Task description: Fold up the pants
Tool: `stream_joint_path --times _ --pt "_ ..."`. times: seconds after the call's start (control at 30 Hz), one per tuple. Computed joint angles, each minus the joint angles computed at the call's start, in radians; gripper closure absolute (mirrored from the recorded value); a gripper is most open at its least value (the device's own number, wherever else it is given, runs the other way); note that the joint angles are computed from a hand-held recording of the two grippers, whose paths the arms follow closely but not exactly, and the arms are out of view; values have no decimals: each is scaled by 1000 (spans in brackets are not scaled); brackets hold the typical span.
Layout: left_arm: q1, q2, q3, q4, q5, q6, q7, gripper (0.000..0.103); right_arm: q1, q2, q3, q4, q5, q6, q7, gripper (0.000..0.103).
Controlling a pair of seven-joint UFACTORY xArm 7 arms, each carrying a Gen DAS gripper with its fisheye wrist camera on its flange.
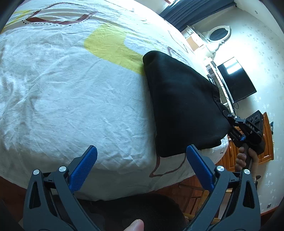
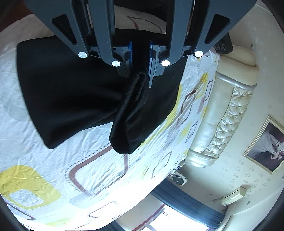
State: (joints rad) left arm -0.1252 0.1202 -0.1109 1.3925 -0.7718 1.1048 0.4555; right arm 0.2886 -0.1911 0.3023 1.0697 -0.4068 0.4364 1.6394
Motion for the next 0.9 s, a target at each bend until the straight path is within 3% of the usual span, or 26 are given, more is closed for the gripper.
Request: stream_joint_path --times 0.17,0.3,0.57,0.63,0.73,0.77,0.8,0.9 --pt "-18 31 -19 24 -20 -5 -41 3 -21 -201 1 -202 77 87 50 90" --pt "-41 50 -39 33 -21 -16 -61 3 -54 -299 21 -334 136 23 82 91" --pt "-87 56 -65 -1 2 -91 -87 3 -99 -336 50 -326 164 99 10 91" --pt "-96 47 -67 -10 14 -111 -81 3 -92 -375 48 -372 186 69 23 90" --pt "-90 43 -64 -11 -6 -103 -75 3 -111 -437 59 -432 217 6 61 69" --pt "-85 42 -62 -13 -26 -96 -69 3 -122 -468 67 -453 224 -6 78 37" --pt "-79 40 -60 -18 -48 -89 -65 3 -137 -489 82 -465 231 -7 102 17" --pt "-56 51 -53 -23 -132 -49 -75 3 -140 -528 93 -536 266 -83 144 18"
